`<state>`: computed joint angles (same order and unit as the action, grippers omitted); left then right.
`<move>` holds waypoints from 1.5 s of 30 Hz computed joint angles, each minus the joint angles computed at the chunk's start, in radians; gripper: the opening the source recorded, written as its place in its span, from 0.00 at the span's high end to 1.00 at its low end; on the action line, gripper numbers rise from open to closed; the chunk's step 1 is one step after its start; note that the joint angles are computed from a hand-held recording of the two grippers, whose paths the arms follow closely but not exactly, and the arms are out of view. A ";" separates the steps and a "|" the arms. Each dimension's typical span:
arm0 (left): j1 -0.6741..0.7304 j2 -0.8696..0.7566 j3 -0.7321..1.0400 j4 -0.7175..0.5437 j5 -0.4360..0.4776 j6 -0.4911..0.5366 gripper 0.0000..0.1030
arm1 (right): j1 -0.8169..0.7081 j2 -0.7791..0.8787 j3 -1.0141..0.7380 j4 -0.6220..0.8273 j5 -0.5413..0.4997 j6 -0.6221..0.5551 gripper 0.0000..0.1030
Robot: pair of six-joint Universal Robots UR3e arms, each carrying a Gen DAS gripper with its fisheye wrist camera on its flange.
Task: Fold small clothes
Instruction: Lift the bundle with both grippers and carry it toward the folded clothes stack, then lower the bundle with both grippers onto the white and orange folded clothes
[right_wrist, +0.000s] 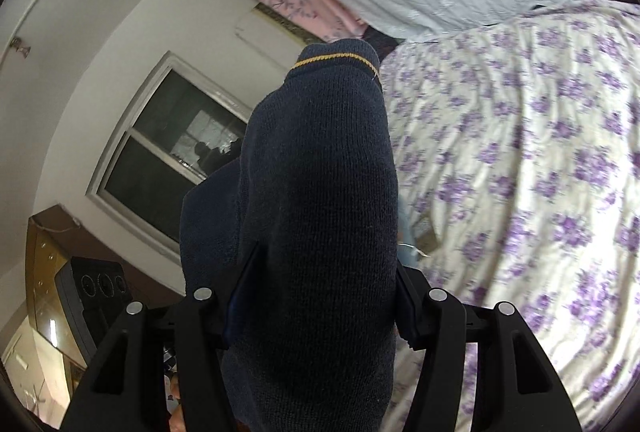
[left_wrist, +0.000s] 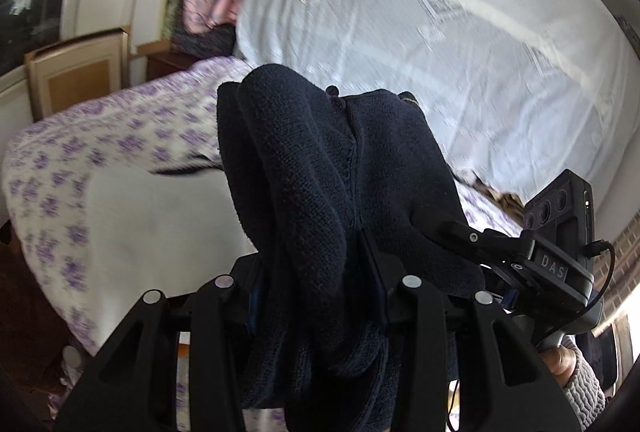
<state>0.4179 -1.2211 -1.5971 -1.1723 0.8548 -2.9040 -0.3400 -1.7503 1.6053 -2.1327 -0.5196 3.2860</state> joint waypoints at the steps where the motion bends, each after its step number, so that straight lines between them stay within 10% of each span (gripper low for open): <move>1: 0.030 0.010 0.002 -0.015 -0.015 0.014 0.62 | 0.027 0.030 -0.030 -0.032 -0.010 0.028 0.42; 10: 0.260 -0.037 0.106 -0.120 -0.111 0.116 0.62 | 0.325 0.381 -0.430 -0.210 -0.172 0.241 0.42; 23: 0.265 -0.286 0.201 -0.073 -0.063 0.078 0.61 | 0.462 0.771 -0.969 0.045 -0.298 0.220 0.42; 28: 0.198 -0.365 0.144 -0.040 0.036 0.049 0.56 | 0.470 0.787 -0.926 0.131 -0.352 0.158 0.42; 33: 0.068 -0.395 0.004 0.227 0.305 -0.090 0.04 | 0.455 0.788 -0.829 0.128 -0.365 0.070 0.40; 37: 0.082 -0.434 0.038 0.182 0.256 -0.088 0.04 | 0.437 0.787 -0.774 0.075 -0.349 0.046 0.39; 45: -0.115 -0.412 -0.068 0.507 0.581 -0.127 0.04 | 0.410 0.788 -0.713 0.011 -0.308 0.059 0.38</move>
